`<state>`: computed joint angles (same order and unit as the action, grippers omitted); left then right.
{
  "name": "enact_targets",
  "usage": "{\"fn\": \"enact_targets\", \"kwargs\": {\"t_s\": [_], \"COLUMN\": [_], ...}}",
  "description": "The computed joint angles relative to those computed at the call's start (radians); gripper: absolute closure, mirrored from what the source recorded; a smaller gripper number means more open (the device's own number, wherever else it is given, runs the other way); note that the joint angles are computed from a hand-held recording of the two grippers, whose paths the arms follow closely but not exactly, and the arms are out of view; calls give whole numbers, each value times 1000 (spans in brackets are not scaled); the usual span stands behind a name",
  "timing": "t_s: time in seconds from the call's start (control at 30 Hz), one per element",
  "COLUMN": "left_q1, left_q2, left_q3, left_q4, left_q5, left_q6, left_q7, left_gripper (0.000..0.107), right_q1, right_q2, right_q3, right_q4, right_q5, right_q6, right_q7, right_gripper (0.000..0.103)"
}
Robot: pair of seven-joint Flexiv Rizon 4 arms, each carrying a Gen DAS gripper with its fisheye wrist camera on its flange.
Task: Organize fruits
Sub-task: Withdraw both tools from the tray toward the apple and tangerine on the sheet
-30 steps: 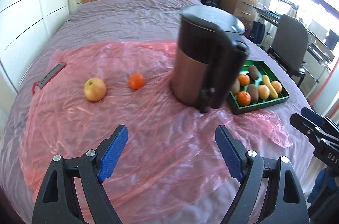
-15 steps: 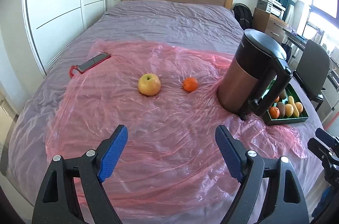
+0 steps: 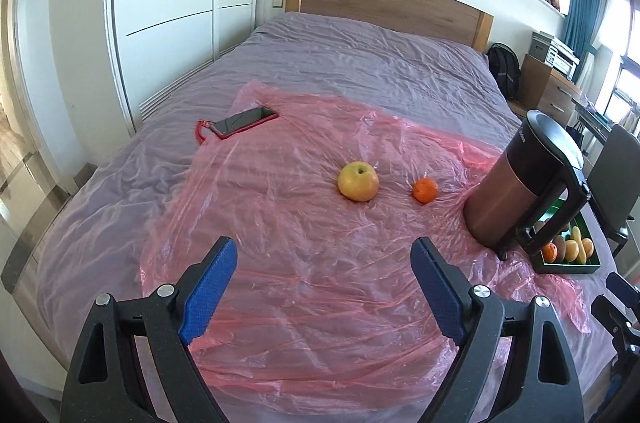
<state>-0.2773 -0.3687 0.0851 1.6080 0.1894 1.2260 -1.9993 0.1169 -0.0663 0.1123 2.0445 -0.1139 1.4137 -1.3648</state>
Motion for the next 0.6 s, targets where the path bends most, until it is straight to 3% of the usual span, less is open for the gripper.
{"fn": "enact_targets", "kwargs": {"t_s": [0.33, 0.6], "left_q1": [64, 100], "left_q2": [-40, -132], "left_q3": [27, 37], "left_q4": [18, -43], "left_q5": [-35, -72], "left_q6": [12, -26], "left_q7": [-2, 25], "left_gripper": [22, 21], "right_q1": [33, 45], "right_q2": [-82, -225], "right_q3": [11, 40], "right_q4": [-79, -219], "right_q5": [-29, 9], "right_q6": [-37, -101], "right_q7": [-3, -52], "right_gripper": [28, 28]}}
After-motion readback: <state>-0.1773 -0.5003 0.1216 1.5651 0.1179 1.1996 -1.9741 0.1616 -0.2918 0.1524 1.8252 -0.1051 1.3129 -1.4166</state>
